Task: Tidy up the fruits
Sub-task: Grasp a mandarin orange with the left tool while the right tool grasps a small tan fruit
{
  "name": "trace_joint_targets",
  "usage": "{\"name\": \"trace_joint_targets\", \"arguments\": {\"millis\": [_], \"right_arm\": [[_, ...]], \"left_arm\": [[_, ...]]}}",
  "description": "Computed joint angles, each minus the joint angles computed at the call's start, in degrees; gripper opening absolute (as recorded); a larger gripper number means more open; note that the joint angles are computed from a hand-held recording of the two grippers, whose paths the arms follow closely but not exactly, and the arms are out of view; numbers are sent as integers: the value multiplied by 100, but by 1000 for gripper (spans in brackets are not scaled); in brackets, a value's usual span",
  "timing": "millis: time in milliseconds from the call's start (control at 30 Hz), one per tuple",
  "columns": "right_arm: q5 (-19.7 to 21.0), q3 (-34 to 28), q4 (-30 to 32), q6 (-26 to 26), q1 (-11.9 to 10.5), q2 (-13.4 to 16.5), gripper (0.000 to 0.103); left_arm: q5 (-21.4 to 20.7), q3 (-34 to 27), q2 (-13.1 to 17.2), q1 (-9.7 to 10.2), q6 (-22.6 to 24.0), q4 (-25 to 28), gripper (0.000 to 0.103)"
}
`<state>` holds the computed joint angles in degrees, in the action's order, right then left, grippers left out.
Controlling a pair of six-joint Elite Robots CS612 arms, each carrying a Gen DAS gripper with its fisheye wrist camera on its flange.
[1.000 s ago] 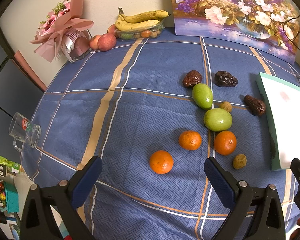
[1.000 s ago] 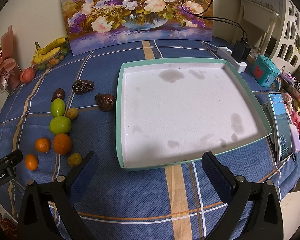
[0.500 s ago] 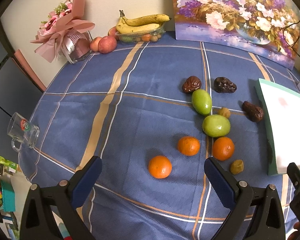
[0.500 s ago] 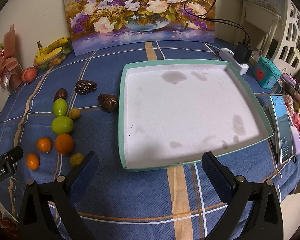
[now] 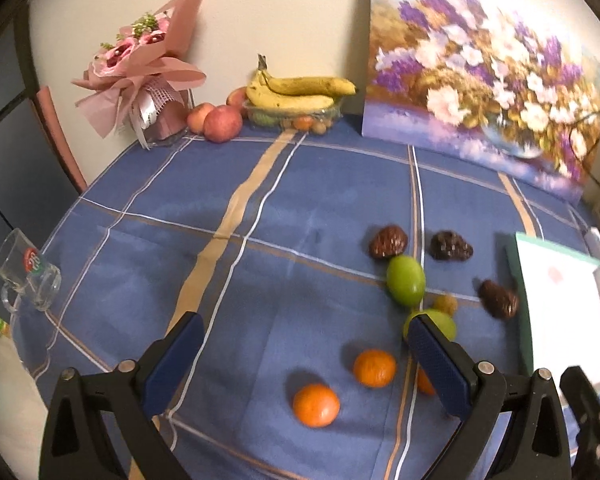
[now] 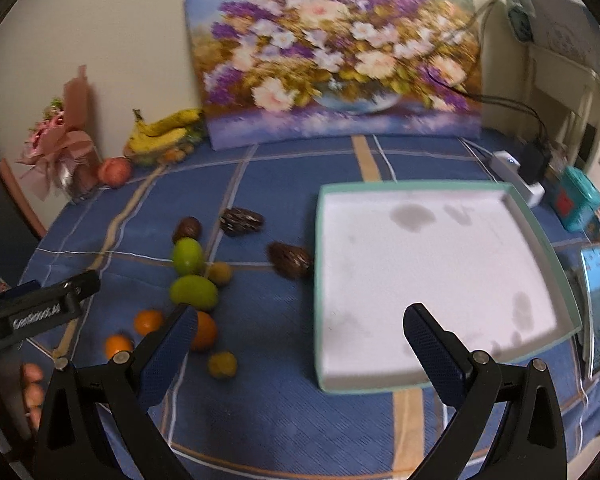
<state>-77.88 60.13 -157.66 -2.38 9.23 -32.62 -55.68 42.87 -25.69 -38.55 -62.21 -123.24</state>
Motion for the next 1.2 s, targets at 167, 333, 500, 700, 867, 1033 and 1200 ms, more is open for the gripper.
{"name": "trace_joint_targets", "arguments": {"millis": [167,333,500,700,867,1033,1200], "right_arm": [[388,-140,149,-243,1,62,102],[490,-212,219,-627,53,99,102],[600,-218,321,-734,70,110,102],[702,-306,867,-953,88,151,79],[687,-576,1747,-1200,118,306,60],[638,-675,2203,-1365,150,371,46],[552,-757,2420,-1444,172,415,36]], "left_arm": [[-458,-8,1,69,107,-131,103],[-681,110,-47,82,20,-193,103],[-1032,215,-79,108,-251,-46,96],[-1785,206,-1,188,-403,-75,82],[-2154,68,104,212,-398,111,68],[-2483,54,134,238,-466,182,52],[-2580,125,113,235,-528,172,38]]}}
